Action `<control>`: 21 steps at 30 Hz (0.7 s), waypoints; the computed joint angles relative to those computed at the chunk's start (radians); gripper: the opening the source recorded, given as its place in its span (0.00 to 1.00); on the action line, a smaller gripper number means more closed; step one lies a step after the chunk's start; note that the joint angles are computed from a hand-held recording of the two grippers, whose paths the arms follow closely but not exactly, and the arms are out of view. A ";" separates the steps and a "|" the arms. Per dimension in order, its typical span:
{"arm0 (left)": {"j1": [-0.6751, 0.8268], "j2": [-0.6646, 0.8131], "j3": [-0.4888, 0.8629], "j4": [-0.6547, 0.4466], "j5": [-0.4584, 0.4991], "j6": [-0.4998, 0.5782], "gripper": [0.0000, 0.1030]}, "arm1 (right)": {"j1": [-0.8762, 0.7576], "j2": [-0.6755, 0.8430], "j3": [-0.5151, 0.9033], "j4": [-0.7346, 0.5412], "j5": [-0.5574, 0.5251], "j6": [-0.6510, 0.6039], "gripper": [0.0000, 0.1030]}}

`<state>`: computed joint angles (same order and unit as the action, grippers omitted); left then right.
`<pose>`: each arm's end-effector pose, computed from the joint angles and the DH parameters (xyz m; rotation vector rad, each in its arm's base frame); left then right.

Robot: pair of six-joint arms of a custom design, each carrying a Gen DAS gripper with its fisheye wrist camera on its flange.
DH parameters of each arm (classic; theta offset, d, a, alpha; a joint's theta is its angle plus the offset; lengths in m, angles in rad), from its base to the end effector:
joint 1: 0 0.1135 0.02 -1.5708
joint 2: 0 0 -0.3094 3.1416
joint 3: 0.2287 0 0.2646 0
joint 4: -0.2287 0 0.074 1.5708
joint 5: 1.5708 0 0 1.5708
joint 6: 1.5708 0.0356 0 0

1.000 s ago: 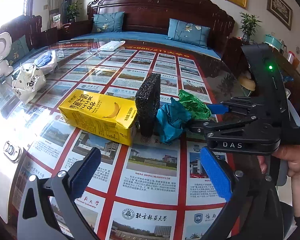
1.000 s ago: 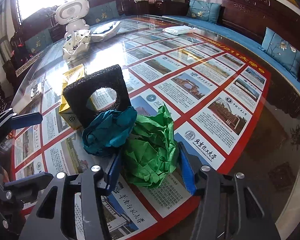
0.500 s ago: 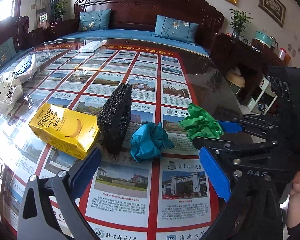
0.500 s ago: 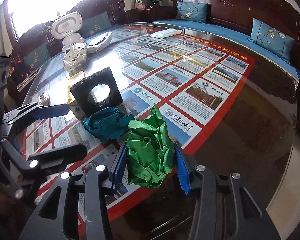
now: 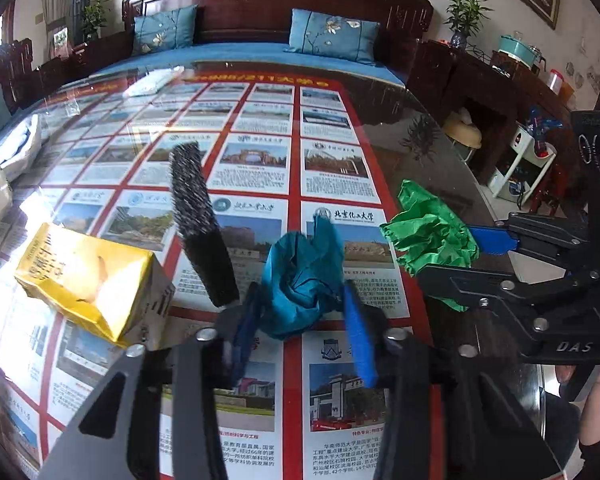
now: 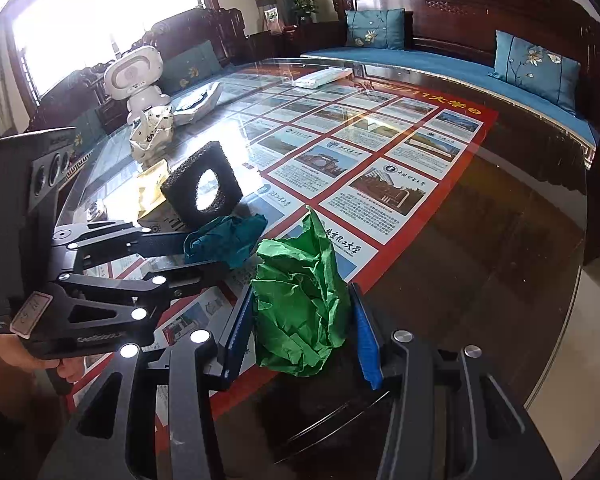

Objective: Collect trash
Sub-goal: 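Grasp the teal bag with the left gripper while the right gripper grasps the green bag, then carry the teal and green bags over the yellow bucket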

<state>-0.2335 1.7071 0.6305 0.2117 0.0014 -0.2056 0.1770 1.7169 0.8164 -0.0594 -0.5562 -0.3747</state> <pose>0.2998 -0.0714 0.1382 0.0348 2.4454 -0.1979 0.3234 0.0769 0.1695 -0.8680 2.2673 0.6117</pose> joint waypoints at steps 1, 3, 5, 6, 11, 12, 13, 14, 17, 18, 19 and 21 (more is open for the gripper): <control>0.004 -0.001 -0.009 0.013 0.008 0.002 0.33 | -0.005 -0.002 -0.002 -0.002 -0.005 -0.004 0.44; 0.010 -0.005 -0.021 0.032 0.029 0.005 0.30 | -0.012 -0.006 -0.009 -0.003 -0.012 -0.008 0.44; 0.011 -0.012 -0.030 0.042 0.039 -0.005 0.28 | -0.018 -0.008 -0.013 -0.003 -0.017 -0.009 0.44; 0.011 -0.020 -0.038 0.045 0.040 -0.009 0.28 | -0.021 -0.012 -0.017 -0.004 -0.019 -0.009 0.44; -0.009 -0.091 -0.080 0.052 0.035 -0.038 0.28 | -0.043 -0.052 -0.046 -0.022 -0.030 -0.020 0.44; -0.015 -0.110 -0.090 0.052 0.030 -0.042 0.28 | -0.051 -0.065 -0.055 -0.028 -0.035 -0.024 0.44; -0.027 -0.130 -0.099 0.046 0.029 -0.049 0.28 | -0.061 -0.080 -0.065 -0.036 -0.042 -0.030 0.44; -0.036 -0.145 -0.105 0.040 0.027 -0.053 0.28 | -0.072 -0.101 -0.078 -0.047 -0.048 -0.039 0.44; -0.095 -0.192 -0.124 0.018 -0.001 -0.069 0.28 | -0.112 -0.174 -0.120 -0.083 -0.068 -0.070 0.44; -0.115 -0.207 -0.128 0.011 -0.007 -0.075 0.28 | -0.132 -0.202 -0.133 -0.102 -0.077 -0.085 0.44; -0.142 -0.220 -0.129 0.000 -0.015 -0.084 0.28 | -0.153 -0.226 -0.144 -0.120 -0.088 -0.101 0.44; -0.191 -0.243 -0.135 -0.011 -0.039 -0.101 0.28 | -0.213 -0.285 -0.165 -0.179 -0.115 -0.147 0.44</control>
<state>-0.4244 1.4640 0.4953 0.2007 -0.0380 -0.3066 -0.0355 1.4318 0.6519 -0.2381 -0.6716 -0.5217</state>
